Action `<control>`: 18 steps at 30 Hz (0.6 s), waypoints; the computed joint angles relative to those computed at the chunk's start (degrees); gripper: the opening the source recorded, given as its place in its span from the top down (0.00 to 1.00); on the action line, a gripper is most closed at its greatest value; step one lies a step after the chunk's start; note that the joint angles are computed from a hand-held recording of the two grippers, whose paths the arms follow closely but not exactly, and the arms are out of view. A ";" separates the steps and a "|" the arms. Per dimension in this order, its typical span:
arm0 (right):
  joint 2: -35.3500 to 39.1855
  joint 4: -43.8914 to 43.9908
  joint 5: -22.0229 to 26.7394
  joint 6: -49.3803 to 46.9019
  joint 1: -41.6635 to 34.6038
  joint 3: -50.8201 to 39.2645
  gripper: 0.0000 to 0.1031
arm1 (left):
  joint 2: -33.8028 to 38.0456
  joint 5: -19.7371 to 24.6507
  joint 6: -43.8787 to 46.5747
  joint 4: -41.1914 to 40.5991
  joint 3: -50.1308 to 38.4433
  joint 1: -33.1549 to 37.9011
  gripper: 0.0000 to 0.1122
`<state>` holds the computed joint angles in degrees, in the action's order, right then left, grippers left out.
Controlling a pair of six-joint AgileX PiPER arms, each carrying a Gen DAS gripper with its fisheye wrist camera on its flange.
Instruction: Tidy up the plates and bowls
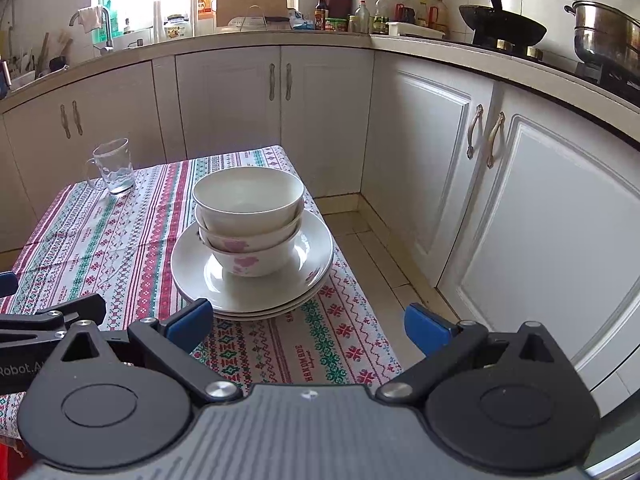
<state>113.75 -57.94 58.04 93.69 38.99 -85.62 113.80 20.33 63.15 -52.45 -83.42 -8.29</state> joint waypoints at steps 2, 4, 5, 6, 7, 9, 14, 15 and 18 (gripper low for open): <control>-0.13 -0.31 0.13 0.28 0.16 0.19 0.00 | -0.09 -0.11 0.06 -0.13 0.11 -0.07 0.09; -0.19 -0.42 0.39 0.35 0.24 0.20 0.00 | -0.21 -0.22 0.01 -0.07 0.17 -0.12 0.09; -0.24 -0.46 0.45 0.39 0.28 0.23 0.00 | -0.24 -0.24 -0.17 0.08 0.17 -0.15 0.09; -0.31 -0.46 0.40 0.41 0.28 0.31 0.00 | -0.24 -0.24 -0.17 0.08 0.17 -0.15 0.09; -0.41 -0.47 0.37 0.43 0.25 0.40 0.00 | -0.29 -0.33 0.01 -0.06 0.25 -0.18 0.09; -0.47 -0.59 0.30 0.49 0.22 0.51 0.00 | -0.17 -0.24 -0.55 0.43 0.06 -0.21 0.09; -0.47 -0.55 0.32 0.47 0.16 0.48 0.00 | -0.11 -0.29 -0.63 0.44 0.06 -0.27 0.09; -0.40 -0.48 0.32 0.34 0.10 0.39 0.00 | -0.09 -0.27 -0.61 0.41 0.04 -0.26 0.09; -0.36 -0.51 0.37 0.25 0.05 0.36 0.00 | 0.00 -0.27 -0.68 0.46 -0.02 -0.27 0.09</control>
